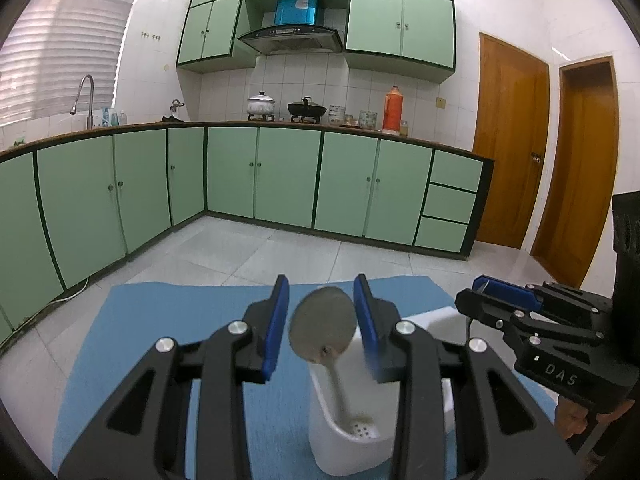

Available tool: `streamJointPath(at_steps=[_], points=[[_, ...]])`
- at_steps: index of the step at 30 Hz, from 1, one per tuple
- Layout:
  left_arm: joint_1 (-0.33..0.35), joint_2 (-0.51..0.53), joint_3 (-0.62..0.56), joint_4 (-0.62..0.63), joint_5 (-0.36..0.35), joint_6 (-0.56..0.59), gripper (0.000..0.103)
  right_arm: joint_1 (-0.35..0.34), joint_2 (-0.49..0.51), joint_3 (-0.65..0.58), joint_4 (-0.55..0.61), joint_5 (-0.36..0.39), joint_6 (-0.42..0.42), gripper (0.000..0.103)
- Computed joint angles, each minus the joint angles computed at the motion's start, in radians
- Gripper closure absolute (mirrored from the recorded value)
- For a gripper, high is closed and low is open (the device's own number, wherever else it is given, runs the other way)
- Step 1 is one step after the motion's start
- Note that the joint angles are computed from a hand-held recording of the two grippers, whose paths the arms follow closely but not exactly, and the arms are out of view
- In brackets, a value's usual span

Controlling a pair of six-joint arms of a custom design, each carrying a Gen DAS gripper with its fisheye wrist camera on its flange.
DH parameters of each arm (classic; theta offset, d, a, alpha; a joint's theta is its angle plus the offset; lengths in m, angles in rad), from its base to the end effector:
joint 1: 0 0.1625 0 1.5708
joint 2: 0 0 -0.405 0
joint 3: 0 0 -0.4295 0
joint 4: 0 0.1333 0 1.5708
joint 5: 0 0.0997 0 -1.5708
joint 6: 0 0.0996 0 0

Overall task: Organize utensils
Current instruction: 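Lift both spoons and lower them into the white holder, opening both tools, then withdraw both open tools from the white holder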

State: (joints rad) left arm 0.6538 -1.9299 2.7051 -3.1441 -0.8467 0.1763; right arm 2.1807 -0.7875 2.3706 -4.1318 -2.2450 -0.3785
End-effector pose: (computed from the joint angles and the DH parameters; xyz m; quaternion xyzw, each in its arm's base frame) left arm -0.1070 -0.3330 0.2604 0.3304 0.8077 -0.4568 0.1727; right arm 0.2878 -0.2877 0.0592 0.2584 -0.8071 0.4740 0.2389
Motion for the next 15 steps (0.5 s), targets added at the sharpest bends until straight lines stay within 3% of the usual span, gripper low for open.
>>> streamJointPath(at_steps=[10, 13, 15], points=[[0.016, -0.035, 0.011, 0.056, -0.004, -0.039, 0.067, -0.029, -0.001, 0.032, -0.02, 0.04, 0.033, 0.074], [-0.002, -0.055, 0.015, 0.068, 0.009, -0.049, 0.059, -0.024, -0.002, 0.036, -0.035, 0.031, 0.029, 0.067], [-0.018, -0.082, 0.019, 0.088, 0.021, -0.054, 0.056, -0.023, -0.006, 0.039, -0.052, 0.031, 0.036, 0.057]])
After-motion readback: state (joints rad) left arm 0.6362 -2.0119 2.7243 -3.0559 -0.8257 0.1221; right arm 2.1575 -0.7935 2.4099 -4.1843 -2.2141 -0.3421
